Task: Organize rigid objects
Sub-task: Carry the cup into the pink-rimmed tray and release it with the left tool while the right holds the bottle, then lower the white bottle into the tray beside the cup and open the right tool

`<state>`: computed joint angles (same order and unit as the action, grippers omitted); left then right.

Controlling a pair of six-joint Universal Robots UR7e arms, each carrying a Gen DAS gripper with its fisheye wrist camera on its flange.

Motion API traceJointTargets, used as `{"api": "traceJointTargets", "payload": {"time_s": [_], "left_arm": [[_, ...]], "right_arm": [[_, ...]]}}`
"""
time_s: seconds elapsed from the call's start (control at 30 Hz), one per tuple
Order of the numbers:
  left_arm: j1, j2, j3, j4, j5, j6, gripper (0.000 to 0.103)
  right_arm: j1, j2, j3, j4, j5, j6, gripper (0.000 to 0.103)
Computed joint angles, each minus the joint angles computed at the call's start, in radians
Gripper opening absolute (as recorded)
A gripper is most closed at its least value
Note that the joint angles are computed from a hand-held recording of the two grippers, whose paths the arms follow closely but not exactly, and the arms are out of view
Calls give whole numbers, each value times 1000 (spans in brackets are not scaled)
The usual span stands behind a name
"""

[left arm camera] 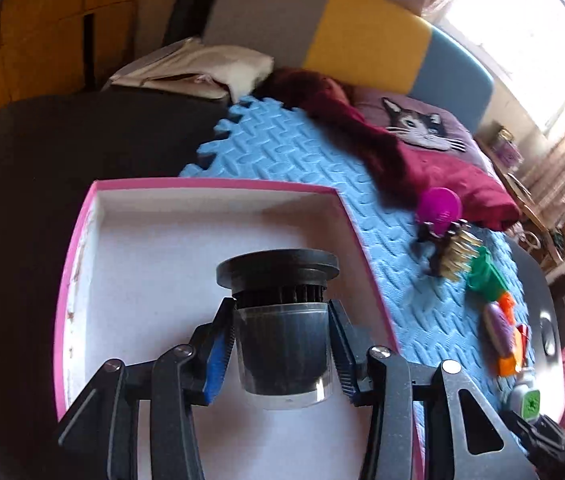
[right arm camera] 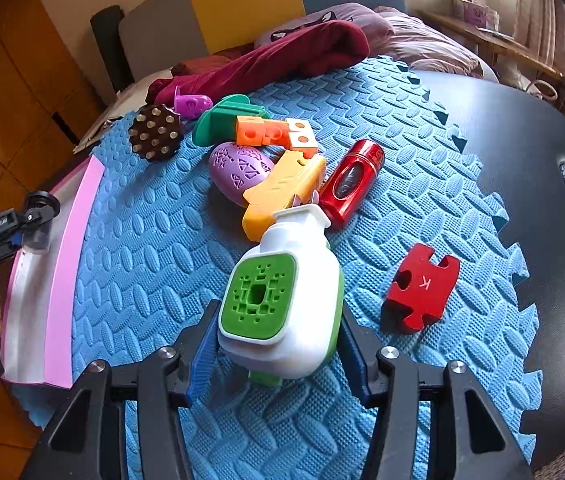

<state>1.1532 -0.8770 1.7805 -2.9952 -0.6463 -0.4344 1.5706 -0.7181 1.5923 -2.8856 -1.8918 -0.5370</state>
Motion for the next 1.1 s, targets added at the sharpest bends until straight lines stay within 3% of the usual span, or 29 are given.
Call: {"api": "traceJointTargets", "payload": {"time_s": [0.07, 0.1, 0.33, 0.47, 0.73, 0.97, 1.1], "left_arm": [[-7, -17, 24, -19, 10, -11, 68], [-15, -28, 41, -29, 30, -19, 70], [-96, -82, 175, -109, 105, 11, 71], [-144, -98, 250, -76, 150, -43, 71], [-200, -119, 335, 18, 223, -185, 71], [-214, -131, 354, 61, 252, -232, 72], [-212, -140, 360, 75, 244, -254, 73]], "right_arm": [[5, 5, 2, -17, -16, -15, 55], [6, 7, 2, -22, -20, -18, 55], [11, 14, 3, -44, -36, -34, 54], [10, 9, 5, -37, -29, -28, 54], [-19, -50, 57, 52, 125, 37, 53], [9, -58, 84, 63, 185, 5, 53], [34, -35, 76, 51, 165, -19, 53]]}}
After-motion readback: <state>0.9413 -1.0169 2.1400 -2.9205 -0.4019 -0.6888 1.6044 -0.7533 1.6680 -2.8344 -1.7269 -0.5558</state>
